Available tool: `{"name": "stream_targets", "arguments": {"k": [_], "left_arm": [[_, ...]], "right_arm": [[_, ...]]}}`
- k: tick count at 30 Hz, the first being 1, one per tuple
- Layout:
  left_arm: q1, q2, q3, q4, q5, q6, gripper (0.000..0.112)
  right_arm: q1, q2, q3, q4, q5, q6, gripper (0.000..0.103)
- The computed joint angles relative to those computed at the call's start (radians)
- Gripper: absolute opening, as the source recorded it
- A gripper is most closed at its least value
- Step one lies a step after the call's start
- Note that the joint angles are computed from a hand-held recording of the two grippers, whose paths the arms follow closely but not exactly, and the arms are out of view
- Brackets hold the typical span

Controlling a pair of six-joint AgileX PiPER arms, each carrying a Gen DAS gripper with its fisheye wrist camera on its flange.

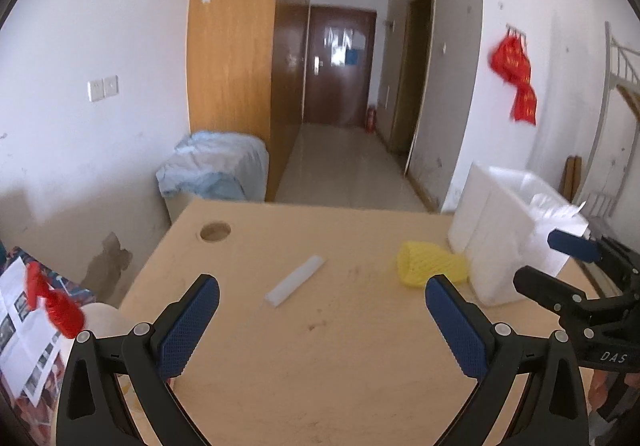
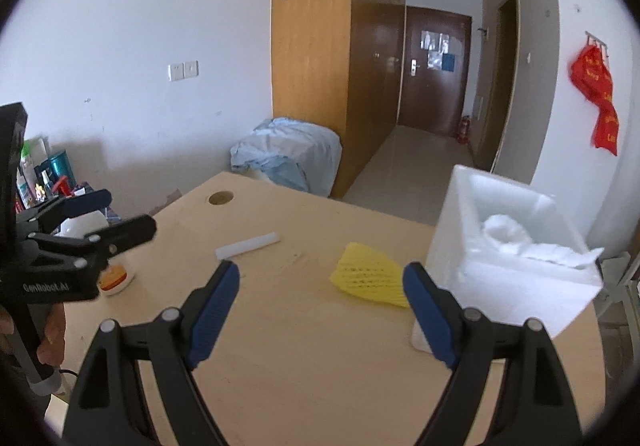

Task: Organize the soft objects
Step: 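Withdraw both open tools from the box toward the white foam strip and yellow net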

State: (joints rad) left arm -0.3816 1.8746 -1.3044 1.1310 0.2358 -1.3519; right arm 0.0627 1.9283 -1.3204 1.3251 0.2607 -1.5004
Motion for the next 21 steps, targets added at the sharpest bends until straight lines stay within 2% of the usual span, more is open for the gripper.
{"name": "stream_targets", "arguments": {"k": [2, 4, 7, 10, 11, 14, 17, 18, 21], "left_arm": [[0.013, 0.027, -0.029, -0.053, -0.002, 0.045, 0.103], [0.016, 0.056, -0.055, 0.013, 0.003, -0.028, 0.103], [0.016, 0.112, -0.113, 0.003, 0.023, -0.016, 0.103], [0.025, 0.188, -0.196, -0.114, 0.045, 0.122, 0.103], [0.026, 0.216, -0.226, -0.109, 0.057, 0.117, 0.103], [0.045, 0.277, -0.285, -0.134, 0.051, 0.151, 0.103], [0.072, 0.325, -0.340, -0.251, 0.035, 0.270, 0.103], [0.076, 0.334, -0.347, -0.234, 0.031, 0.253, 0.103], [0.089, 0.370, -0.383, -0.187, 0.024, 0.214, 0.103]], "right_arm": [[0.008, 0.031, -0.035, -0.068, -0.009, 0.066, 0.087], [0.022, 0.045, -0.037, -0.083, -0.025, 0.082, 0.087], [0.027, 0.097, -0.100, -0.227, -0.017, 0.238, 0.087], [0.044, 0.159, -0.171, -0.419, -0.025, 0.431, 0.087], [0.045, 0.173, -0.187, -0.467, -0.023, 0.477, 0.087], [0.047, 0.207, -0.229, -0.532, -0.008, 0.550, 0.087], [0.051, 0.248, -0.275, -0.612, -0.007, 0.634, 0.087], [0.058, 0.269, -0.301, -0.678, -0.004, 0.697, 0.087], [0.067, 0.299, -0.335, -0.749, -0.016, 0.762, 0.087]]}}
